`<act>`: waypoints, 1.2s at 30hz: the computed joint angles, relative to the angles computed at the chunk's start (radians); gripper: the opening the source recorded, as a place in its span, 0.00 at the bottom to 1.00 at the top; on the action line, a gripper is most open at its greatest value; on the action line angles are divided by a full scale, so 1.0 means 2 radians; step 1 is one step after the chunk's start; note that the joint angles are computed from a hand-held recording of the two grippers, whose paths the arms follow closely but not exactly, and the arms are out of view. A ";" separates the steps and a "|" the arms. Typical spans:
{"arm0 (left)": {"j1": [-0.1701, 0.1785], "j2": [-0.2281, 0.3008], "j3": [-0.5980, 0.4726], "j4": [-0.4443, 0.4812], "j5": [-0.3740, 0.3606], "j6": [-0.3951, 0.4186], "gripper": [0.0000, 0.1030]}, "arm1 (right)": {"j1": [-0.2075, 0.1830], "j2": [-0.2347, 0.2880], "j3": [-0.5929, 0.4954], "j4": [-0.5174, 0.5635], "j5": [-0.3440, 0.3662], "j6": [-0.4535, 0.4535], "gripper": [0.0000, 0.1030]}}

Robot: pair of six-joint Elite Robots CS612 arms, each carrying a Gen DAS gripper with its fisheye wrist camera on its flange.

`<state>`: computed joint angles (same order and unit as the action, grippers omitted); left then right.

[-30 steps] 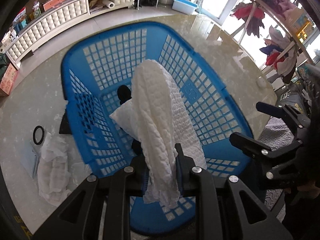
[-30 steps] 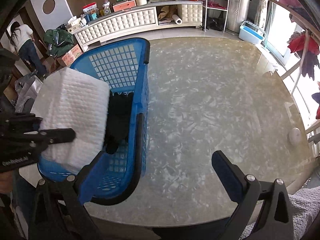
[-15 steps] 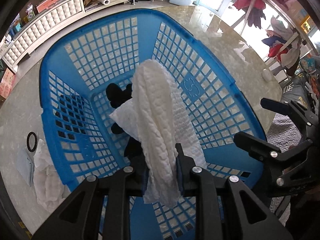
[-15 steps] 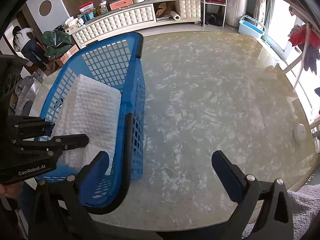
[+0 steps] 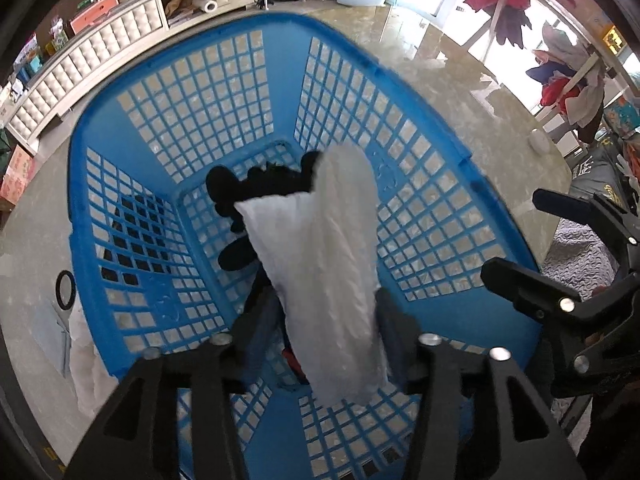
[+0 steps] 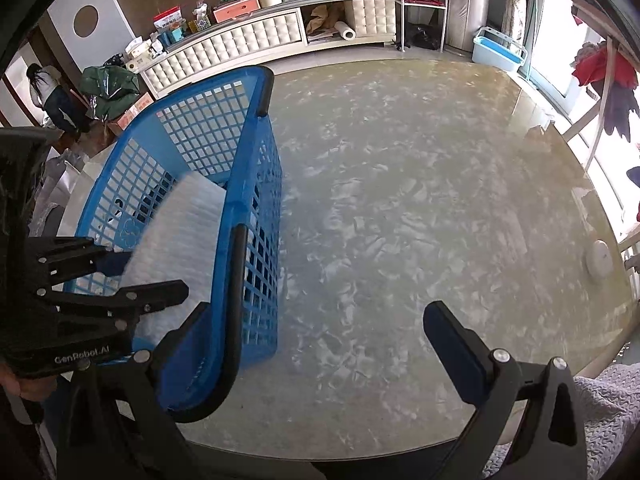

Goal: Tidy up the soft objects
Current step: 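Carry the white waffle towel over the basket with the left tool and release it, then withdraw the left tool from the basket while the right tool moves toward the white pad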

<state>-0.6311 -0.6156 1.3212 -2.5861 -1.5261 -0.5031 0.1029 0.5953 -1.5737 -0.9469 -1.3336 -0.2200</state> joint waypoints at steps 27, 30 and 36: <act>-0.016 -0.067 0.098 -0.079 0.108 -0.035 0.85 | 0.012 -0.002 -0.014 -0.019 0.021 0.000 1.00; -0.016 -0.077 0.118 -0.104 0.109 -0.037 0.93 | 0.017 -0.004 -0.015 -0.022 0.025 -0.003 1.00; -0.021 -0.096 0.153 -0.135 0.141 -0.045 1.00 | 0.023 -0.003 -0.020 -0.022 0.040 -0.014 1.00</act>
